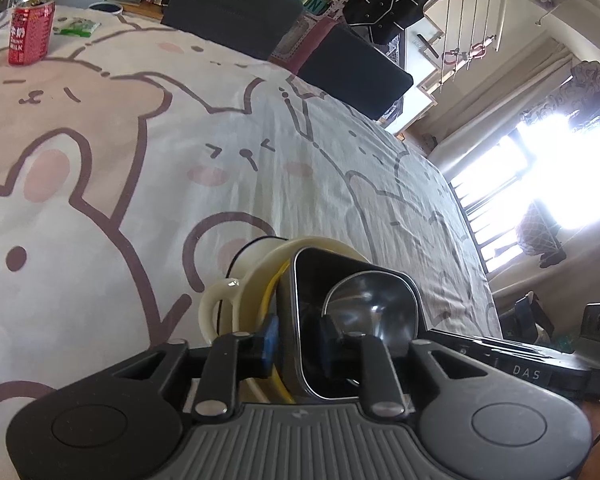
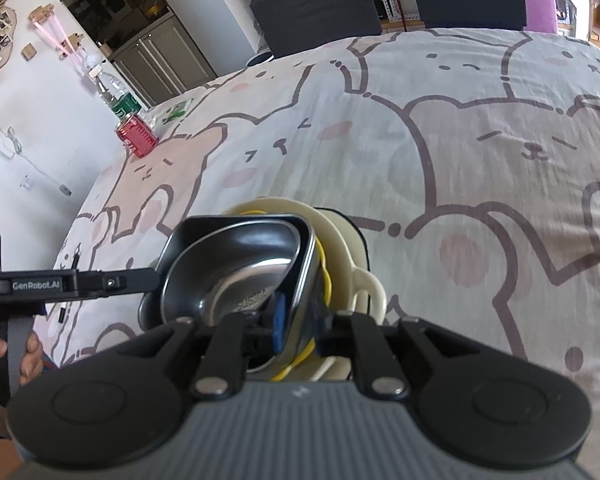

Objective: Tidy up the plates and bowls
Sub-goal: 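Open both grippers and pull them back from the stack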

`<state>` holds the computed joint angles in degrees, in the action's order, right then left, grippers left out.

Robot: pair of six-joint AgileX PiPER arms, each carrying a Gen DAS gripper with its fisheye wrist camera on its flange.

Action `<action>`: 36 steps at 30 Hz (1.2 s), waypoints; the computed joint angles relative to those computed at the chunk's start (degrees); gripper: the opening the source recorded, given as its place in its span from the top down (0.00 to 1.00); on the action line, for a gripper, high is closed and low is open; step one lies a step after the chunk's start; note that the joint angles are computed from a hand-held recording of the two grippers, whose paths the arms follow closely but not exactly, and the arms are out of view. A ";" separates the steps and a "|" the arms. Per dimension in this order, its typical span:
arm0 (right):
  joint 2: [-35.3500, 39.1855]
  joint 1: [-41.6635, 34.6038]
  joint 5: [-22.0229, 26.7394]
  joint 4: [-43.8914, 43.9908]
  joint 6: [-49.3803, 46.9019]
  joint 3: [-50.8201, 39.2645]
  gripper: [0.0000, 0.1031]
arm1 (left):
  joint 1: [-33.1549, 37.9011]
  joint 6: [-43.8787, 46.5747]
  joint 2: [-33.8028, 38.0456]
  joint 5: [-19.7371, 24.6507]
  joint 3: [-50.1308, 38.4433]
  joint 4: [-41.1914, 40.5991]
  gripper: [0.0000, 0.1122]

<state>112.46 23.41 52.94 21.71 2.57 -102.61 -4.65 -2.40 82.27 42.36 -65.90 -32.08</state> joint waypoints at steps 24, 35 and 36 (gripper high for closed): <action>-20.02 11.80 -18.64 -46.35 30.98 17.86 0.00 | -7.60 -16.62 -14.70 1.86 -4.52 26.97 0.08; -30.18 22.00 -18.38 -74.41 58.77 29.88 0.00 | -40.23 -54.92 -21.56 18.04 -4.96 71.86 0.08; -30.89 23.42 -17.28 -79.01 63.91 31.63 0.00 | -44.20 -57.48 -21.17 21.82 -4.91 75.41 0.08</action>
<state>81.57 46.83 35.66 -57.30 66.48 -70.98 -48.85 -59.87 61.10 64.19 -70.82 43.32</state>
